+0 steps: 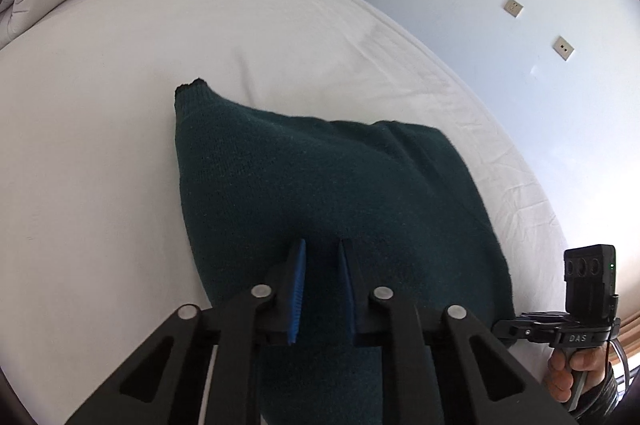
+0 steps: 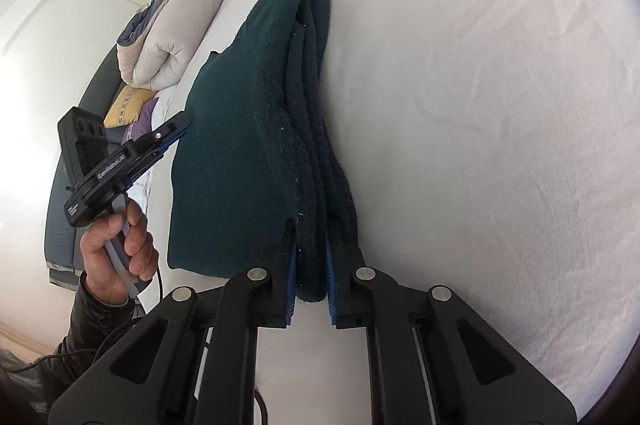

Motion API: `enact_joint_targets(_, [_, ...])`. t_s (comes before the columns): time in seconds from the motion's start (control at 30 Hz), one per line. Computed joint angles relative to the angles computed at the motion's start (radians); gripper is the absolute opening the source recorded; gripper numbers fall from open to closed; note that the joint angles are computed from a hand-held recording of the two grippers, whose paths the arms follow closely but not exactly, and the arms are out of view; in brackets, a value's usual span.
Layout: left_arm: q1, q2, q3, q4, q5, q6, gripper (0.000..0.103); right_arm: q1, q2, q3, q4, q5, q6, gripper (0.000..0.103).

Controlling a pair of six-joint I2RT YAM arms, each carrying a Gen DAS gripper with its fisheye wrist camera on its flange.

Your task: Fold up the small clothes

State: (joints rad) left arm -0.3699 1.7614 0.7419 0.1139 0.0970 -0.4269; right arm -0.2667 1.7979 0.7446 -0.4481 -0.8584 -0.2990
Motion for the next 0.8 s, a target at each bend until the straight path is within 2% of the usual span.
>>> enact_joint_targets(0.1, [-0.001, 0.047, 0.007, 0.038, -0.003, 0.000, 0.015, -0.046, 0.054, 0.023, -0.026, -0.020, -0.065, 0.008])
enact_joint_targets(0.2, [-0.054, 0.069, 0.024, 0.032, -0.104, 0.048, 0.015, -0.030, 0.065, 0.011, 0.028, -0.026, -0.041, 0.007])
enact_joint_targets(0.27, [-0.039, 0.070, 0.008, 0.060, -0.079, 0.044, 0.015, -0.036, 0.052, 0.001, 0.027, -0.036, -0.044, 0.007])
enact_joint_targets(0.37, [0.013, -0.003, -0.050, 0.071, 0.017, -0.007, 0.014, -0.026, 0.056, -0.001, 0.055, -0.044, -0.020, 0.007])
enact_joint_targets(0.43, [-0.010, -0.094, -0.105, 0.036, -0.015, -0.004, 0.014, -0.030, 0.060, 0.003, 0.042, -0.063, -0.028, 0.008])
enact_joint_targets(0.5, [-0.060, -0.173, -0.165, 0.021, -0.087, 0.007, 0.015, -0.041, 0.054, 0.001, 0.019, -0.076, -0.037, 0.009])
enact_joint_targets(0.53, [-0.074, -0.186, -0.183, 0.023, -0.099, 0.000, 0.015, -0.042, 0.041, -0.005, 0.012, -0.075, -0.039, 0.012])
enact_joint_targets(0.7, [-0.101, -0.091, -0.170, 0.067, -0.118, 0.014, 0.015, -0.047, 0.000, -0.055, 0.049, -0.069, -0.024, 0.012])
enact_joint_targets(0.8, [-0.108, -0.105, -0.169, 0.048, -0.126, 0.021, 0.015, -0.045, -0.024, -0.063, 0.049, -0.053, -0.004, 0.012])
